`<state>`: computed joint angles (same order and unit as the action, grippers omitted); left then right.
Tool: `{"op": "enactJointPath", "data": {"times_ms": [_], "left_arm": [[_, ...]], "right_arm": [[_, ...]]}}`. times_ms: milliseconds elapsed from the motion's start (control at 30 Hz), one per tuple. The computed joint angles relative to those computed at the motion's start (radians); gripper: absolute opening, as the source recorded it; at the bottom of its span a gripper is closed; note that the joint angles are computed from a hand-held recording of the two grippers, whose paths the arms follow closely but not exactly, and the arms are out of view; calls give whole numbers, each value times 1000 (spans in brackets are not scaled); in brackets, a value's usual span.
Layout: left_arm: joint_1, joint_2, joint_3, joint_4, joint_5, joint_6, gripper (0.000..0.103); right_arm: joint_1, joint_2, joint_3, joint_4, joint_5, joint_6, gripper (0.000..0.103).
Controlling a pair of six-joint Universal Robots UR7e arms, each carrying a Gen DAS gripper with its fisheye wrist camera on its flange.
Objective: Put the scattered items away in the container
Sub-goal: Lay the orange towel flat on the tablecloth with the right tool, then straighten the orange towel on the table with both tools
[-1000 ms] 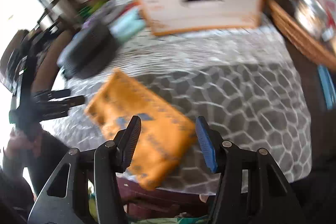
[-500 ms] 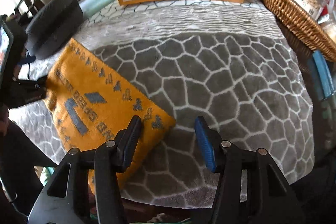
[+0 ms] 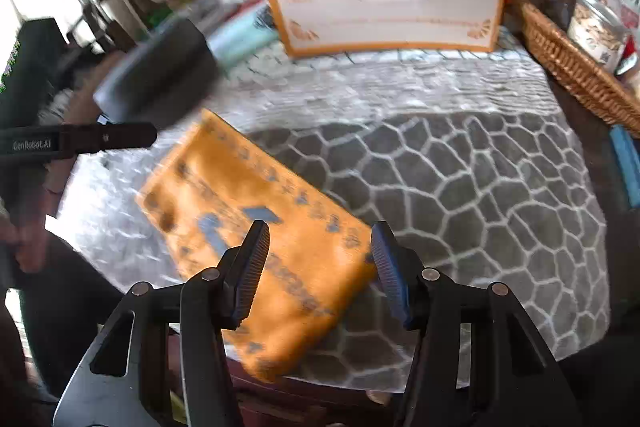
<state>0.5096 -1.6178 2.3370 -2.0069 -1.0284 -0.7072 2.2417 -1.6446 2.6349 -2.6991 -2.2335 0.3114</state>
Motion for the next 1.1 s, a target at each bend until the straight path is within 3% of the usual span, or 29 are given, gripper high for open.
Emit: {"op": "enactJointPath", "data": {"times_ms": [100,267,300,367,467,533,667,800,867,933,1100], "left_arm": [[-33,140,-60,263,154,-160,75],[3,194,-62,340,194,-187,75],[-5,201,-52,371,230,-212,87],[-25,197,-33,409,285,-241,96],[-22,161,-40,428,252,-242,96],[-35,86,-29,415,214,-243,96],[-41,-126,34,242,36,-149,96],[-34,-262,87,149,-56,-104,96],[-20,-266,103,113,-64,-96,96],[-20,-239,106,106,-55,-100,96],[6,-150,114,23,-39,-30,96]], "right_arm": [[-22,2,23,-16,4,7,51],[-41,2,38,-39,-3,-14,51],[-46,1,39,-44,-3,-20,51],[-59,-5,40,-46,5,-27,51],[-66,-29,40,-50,16,-37,51],[-85,-70,43,-50,47,-49,51],[-240,-201,64,-29,246,-82,51],[-369,-261,65,26,378,-124,49],[-388,-239,59,35,384,-129,47],[-374,-198,48,44,341,-104,46],[-362,-202,60,25,324,-88,39]]}}
